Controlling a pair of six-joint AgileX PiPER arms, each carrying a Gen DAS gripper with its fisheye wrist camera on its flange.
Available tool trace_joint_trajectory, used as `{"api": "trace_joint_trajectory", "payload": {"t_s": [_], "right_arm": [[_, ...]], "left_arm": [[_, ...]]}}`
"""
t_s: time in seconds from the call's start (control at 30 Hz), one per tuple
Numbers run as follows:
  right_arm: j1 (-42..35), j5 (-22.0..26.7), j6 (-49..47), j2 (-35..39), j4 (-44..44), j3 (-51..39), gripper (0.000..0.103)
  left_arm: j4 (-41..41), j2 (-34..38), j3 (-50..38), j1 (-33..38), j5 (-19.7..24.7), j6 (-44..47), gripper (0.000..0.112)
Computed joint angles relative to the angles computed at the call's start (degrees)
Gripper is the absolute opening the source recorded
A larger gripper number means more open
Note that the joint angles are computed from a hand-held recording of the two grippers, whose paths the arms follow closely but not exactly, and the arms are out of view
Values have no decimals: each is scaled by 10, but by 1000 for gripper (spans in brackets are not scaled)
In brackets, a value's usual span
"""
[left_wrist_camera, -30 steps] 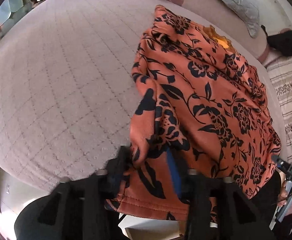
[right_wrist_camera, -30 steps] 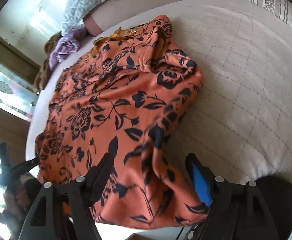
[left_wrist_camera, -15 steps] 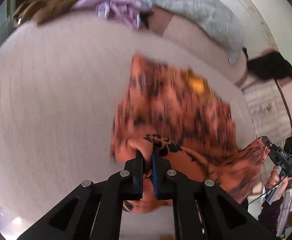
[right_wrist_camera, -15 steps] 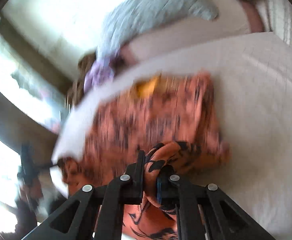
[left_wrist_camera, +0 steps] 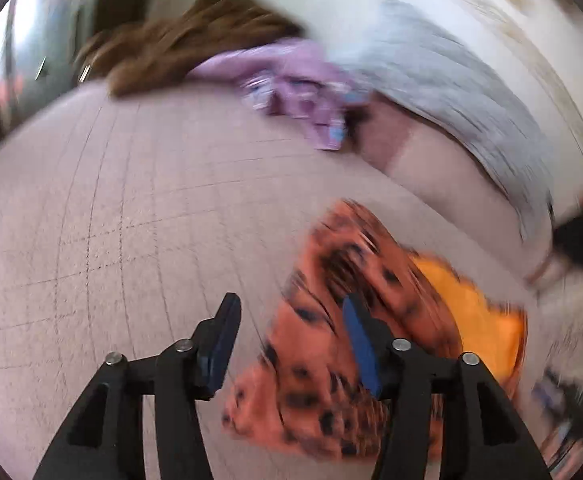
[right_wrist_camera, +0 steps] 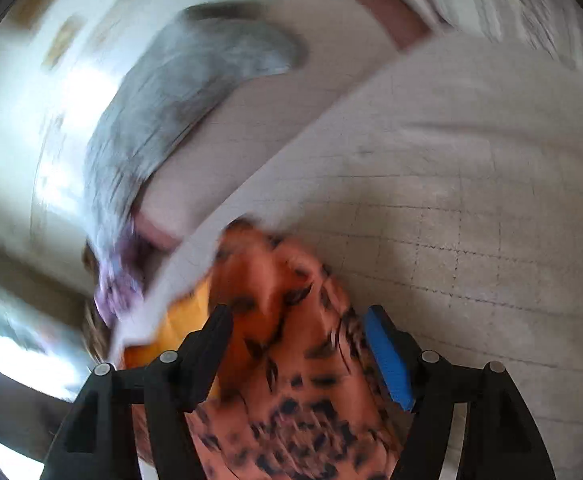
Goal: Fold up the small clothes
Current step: 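Lift the hem with both grippers and fold it toward the collar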
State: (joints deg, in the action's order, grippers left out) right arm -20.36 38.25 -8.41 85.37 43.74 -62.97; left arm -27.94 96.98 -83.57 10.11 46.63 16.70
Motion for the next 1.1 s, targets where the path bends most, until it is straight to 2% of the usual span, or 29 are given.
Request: {"api": "trace_joint_trajectory", "payload": {"t_s": [0.03, 0.07, 0.1, 0.13, 0.23, 0.3, 0.37, 0.47, 0.5, 0.6, 0.67, 0.7, 0.83, 0.9, 1.0, 1.1], "right_arm": [[29, -6, 19, -9, -49, 0, 53], [64, -15, 35, -18, -104, 1, 36], [90, -7, 65, -22, -159, -5, 32], [124, 7, 84, -15, -201, -18, 31], [210, 28, 126, 14, -286, -55, 30], [262, 62, 187, 65, -351, -112, 30], [285, 87, 225, 130, -383, -184, 30], [286, 111, 295, 230, -430, -319, 31], [279, 103, 309, 248, -432, -349, 31], [257, 26, 393, 264, -431, -390, 33], [254, -17, 406, 241, -368, -370, 33], [261, -18, 382, 234, -344, -366, 33], [336, 35, 274, 205, -316, -340, 33], [385, 68, 261, 224, -337, -359, 33], [431, 165, 284, 323, -386, -504, 33], [429, 213, 310, 449, -376, -676, 33]], "left_arm": [[-4, -26, 37, -7, -23, 21, 59], [14, -57, 81, -29, -55, 24, 59], [28, -71, 102, -39, -78, 21, 59], [57, -69, 108, -59, -86, 6, 60], [91, -26, 79, -67, -67, -14, 60], [101, 0, 62, -56, -61, -36, 60], [124, 32, 33, -52, -50, -67, 60], [94, 59, 5, -34, -32, -54, 62], [94, 62, -1, -32, -30, -52, 62], [120, 57, 7, -35, -57, -71, 62], [125, 51, 9, -34, -63, -82, 62], [121, 51, 6, -30, -59, -83, 62], [124, 46, 3, -24, -51, -92, 62], [150, 48, 1, -28, -50, -110, 62], [198, 72, -21, -38, -27, -143, 62], [218, 93, -37, -37, -10, -158, 62]]}}
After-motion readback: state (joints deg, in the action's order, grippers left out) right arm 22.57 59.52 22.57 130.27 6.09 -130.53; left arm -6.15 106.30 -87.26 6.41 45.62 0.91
